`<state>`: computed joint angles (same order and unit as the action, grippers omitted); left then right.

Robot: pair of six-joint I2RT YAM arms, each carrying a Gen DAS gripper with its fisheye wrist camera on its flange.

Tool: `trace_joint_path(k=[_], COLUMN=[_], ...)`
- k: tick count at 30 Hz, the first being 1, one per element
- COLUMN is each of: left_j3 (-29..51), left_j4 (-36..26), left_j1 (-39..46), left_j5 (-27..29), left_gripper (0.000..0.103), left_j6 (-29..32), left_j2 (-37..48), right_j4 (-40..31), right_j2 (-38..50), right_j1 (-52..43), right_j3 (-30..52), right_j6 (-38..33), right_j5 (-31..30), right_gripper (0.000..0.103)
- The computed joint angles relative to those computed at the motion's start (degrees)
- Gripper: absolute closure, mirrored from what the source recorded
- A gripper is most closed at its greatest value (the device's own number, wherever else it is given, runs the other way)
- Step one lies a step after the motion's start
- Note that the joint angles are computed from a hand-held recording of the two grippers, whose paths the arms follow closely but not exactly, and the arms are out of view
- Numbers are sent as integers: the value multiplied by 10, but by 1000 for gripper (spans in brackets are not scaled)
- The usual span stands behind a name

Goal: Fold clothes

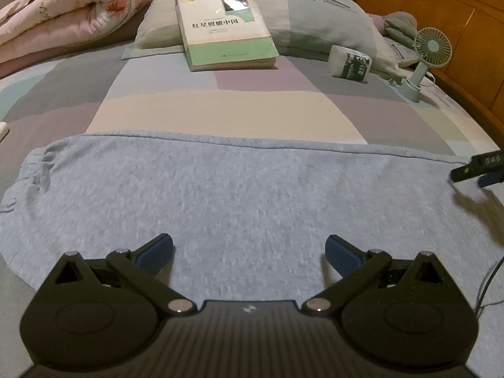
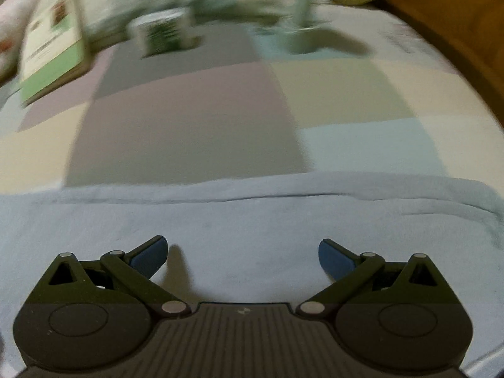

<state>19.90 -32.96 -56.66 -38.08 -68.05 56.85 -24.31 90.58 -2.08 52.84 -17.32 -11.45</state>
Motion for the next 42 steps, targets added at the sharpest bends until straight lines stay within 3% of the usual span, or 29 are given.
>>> trace_joint_path(k=[6, 10, 15, 18, 23, 28, 33, 39, 42], left_j3=[8, 10, 16, 12, 23, 31, 1, -31, -3], left_j4=[-20, -12, -9, -2, -16, 53, 108, -10, -74], left_j1=[-14, -14, -13, -7, -26, -35, -2, 34, 18], left_j5=[-15, -15, -14, -9, -22, -10, 33, 19, -10], left_gripper=[1, 1, 1, 1, 1, 1, 1, 1, 1], left_j6=[-15, -8, -7, -1, -17, 29, 65, 0, -58], left_j2=[-5, 1, 22, 18, 19, 75, 70, -66, -41], right_j4=[-104, -65, 9, 5, -48, -94, -122, -144, -157], right_j2=[1, 38, 102, 131, 96, 24, -38, -102, -115], right_j1=[-101, -120, -147, -152, -171, -187, -174, -148, -151], right_j3=[51, 50, 70, 109, 124, 79, 34, -3, -3], right_j6=[-72, -87, -60, -47, -41, -88, -111, -148, -167], right_j5=[-44, 0, -17, -22, -37, -80, -113, -120, -125], right_gripper=[0, 0, 0, 0, 0, 0, 0, 0, 0])
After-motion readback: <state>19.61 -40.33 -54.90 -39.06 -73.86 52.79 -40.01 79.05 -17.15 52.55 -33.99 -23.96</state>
